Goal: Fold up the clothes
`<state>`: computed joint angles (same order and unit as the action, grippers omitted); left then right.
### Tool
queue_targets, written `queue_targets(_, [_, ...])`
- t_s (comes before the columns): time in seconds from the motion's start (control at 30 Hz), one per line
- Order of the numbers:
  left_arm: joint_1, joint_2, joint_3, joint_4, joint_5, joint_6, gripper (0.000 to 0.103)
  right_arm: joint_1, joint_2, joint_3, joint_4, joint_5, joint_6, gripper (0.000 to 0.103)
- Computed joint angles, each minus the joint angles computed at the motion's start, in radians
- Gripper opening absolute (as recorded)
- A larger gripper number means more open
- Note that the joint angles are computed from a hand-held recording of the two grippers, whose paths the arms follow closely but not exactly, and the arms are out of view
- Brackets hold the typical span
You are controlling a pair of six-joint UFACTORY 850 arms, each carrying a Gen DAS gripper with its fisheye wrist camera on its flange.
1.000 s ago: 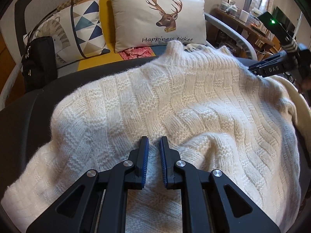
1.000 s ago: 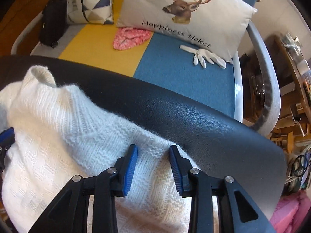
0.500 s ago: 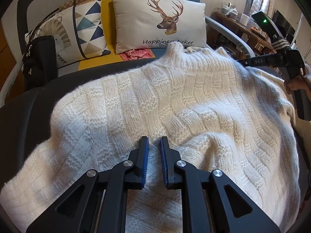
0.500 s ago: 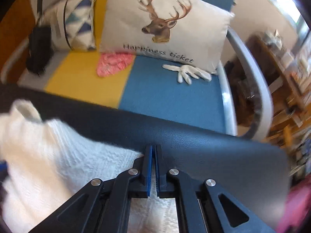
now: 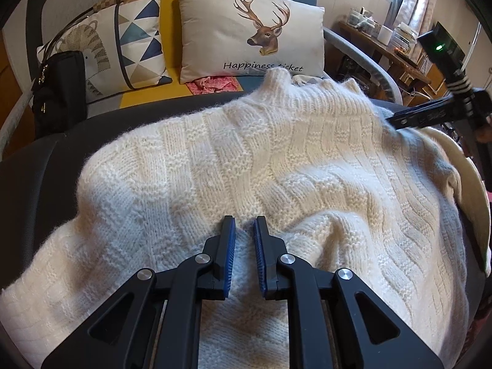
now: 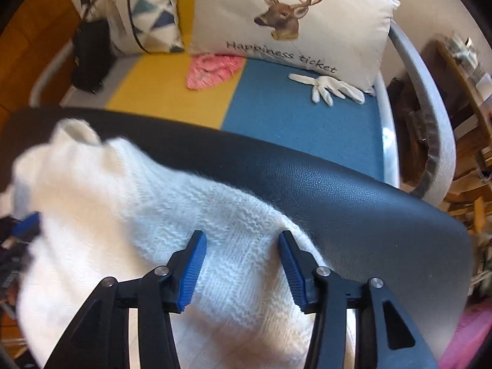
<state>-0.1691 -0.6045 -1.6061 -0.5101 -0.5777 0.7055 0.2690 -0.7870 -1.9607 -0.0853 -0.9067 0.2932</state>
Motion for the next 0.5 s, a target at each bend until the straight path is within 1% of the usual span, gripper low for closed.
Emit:
queue_targets(0.03, [0.001,-0.001,0.000,-0.006,-0.002,0.005,0.013,0.009,0.014,0.031,-0.040,0.040,0.014,0.063])
queue_targets(0.07, [0.002,0.000,0.001,-0.010,-0.002,0.009,0.013,0.017,0.027,0.061,-0.081,0.079,0.031,0.063])
queue_targets(0.1, [0.002,0.001,0.002,-0.014,-0.001,0.013,0.013,0.017,0.025,0.059,-0.084,0.079,0.024,0.063])
queue_targets(0.17, [0.002,0.003,0.007,-0.021,0.002,0.021,0.013,0.015,0.022,0.054,-0.103,0.095,0.047,0.047])
queue_targets(0.2, [0.003,0.005,0.011,-0.025,0.005,0.027,0.014,0.022,0.026,0.062,-0.159,0.114,0.104,0.028])
queue_targets(0.23, [0.003,0.005,0.011,-0.028,0.005,0.030,0.014,0.028,0.029,0.068,-0.217,0.130,0.162,0.018])
queue_targets(0.27, [0.004,0.005,0.011,-0.029,0.004,0.033,0.014,0.034,0.024,0.068,-0.261,0.138,0.215,0.015])
queue_targets(0.3, [0.010,0.002,0.004,-0.048,-0.016,0.044,0.014,0.039,0.018,0.067,-0.304,0.145,0.266,0.013])
queue_targets(0.33, [0.019,-0.002,-0.006,-0.072,-0.043,0.060,0.014,0.043,0.014,0.065,-0.314,0.156,0.280,0.013])
queue_targets(0.4, [0.065,-0.027,-0.045,-0.205,-0.174,0.109,0.014,0.058,0.016,0.075,-0.389,0.159,0.312,0.014])
queue_targets(0.47, [0.103,-0.050,-0.089,-0.292,-0.233,0.116,0.014,0.052,0.027,0.091,-0.384,0.185,0.319,0.018])
queue_targets(0.5, [0.120,-0.066,-0.124,-0.322,-0.258,0.107,0.014,0.041,0.037,0.107,-0.352,0.204,0.314,0.024])
